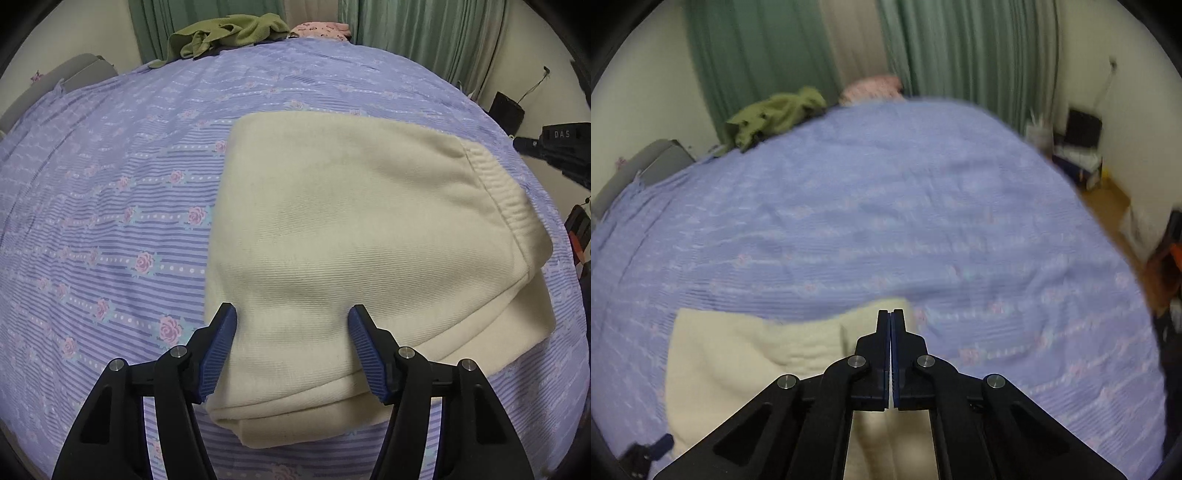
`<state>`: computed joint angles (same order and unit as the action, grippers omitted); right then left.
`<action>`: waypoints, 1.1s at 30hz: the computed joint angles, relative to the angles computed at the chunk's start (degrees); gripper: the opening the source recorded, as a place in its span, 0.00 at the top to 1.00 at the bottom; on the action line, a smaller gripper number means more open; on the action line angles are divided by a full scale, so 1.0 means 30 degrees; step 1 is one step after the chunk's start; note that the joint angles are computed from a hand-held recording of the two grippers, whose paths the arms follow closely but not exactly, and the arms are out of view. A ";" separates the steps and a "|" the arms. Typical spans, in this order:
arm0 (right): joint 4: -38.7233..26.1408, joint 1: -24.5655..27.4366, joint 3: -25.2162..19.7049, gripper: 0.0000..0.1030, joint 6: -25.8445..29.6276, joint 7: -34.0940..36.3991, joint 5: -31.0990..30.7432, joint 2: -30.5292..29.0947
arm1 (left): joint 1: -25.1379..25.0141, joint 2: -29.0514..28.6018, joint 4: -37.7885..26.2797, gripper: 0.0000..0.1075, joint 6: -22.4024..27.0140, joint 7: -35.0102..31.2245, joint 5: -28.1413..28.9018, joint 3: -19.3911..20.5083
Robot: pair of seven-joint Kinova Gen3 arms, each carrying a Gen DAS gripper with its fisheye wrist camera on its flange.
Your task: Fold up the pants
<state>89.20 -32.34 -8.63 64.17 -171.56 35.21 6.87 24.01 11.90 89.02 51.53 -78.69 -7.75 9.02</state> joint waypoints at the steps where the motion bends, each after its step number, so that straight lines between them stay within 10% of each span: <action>1: 0.0375 0.0645 -0.0202 0.99 -0.0777 0.0273 -0.0713 -0.0331 | 0.0038 -0.0026 0.0023 0.43 -0.0003 0.0060 -0.0039 -0.0002; 6: 0.1446 0.1294 -0.0211 0.62 -0.3530 0.2752 -0.3037 -0.1006 | 0.0188 0.0008 0.0087 0.42 -0.0077 0.0435 -0.0314 -0.0030; 10: 0.1571 0.3639 -0.1867 0.62 -0.4701 0.4554 -0.5383 -0.0407 | 0.0032 0.0101 -0.0128 0.42 0.0149 0.0152 -0.0069 0.0011; 12: 0.1986 0.4416 -0.2632 0.87 -0.5481 0.4295 -0.5960 -0.0203 | -0.0065 0.0144 -0.0289 0.42 0.0354 -0.0076 0.0108 0.0028; 19: 0.1126 -0.0257 -0.1141 0.94 -0.1979 0.1343 -0.1706 -0.1250 | -0.0279 0.0041 -0.0280 0.41 0.0363 -0.0659 0.0584 0.0039; 22: 0.0557 0.0274 -0.1536 0.90 -0.0592 0.1495 -0.2125 0.0192 | -0.0043 0.0197 -0.0520 0.37 0.0721 -0.0893 0.0193 0.0093; 25: 0.0445 0.1471 -0.2579 0.66 0.0128 0.1200 -0.2632 0.0355 | 0.0034 0.0220 -0.0858 0.35 0.1249 -0.1182 0.0101 0.0095; 29: 0.1063 -0.1180 -0.1520 0.15 0.1492 -0.1786 -0.0381 -0.1411 | -0.0507 -0.0795 -0.0584 0.26 0.0772 -0.1245 0.0905 -0.0024; 33: 0.1511 -0.1316 -0.1888 0.12 0.0823 -0.1955 -0.0486 -0.2026 | -0.0958 -0.1445 -0.0389 0.20 0.0112 -0.0765 0.0810 -0.0165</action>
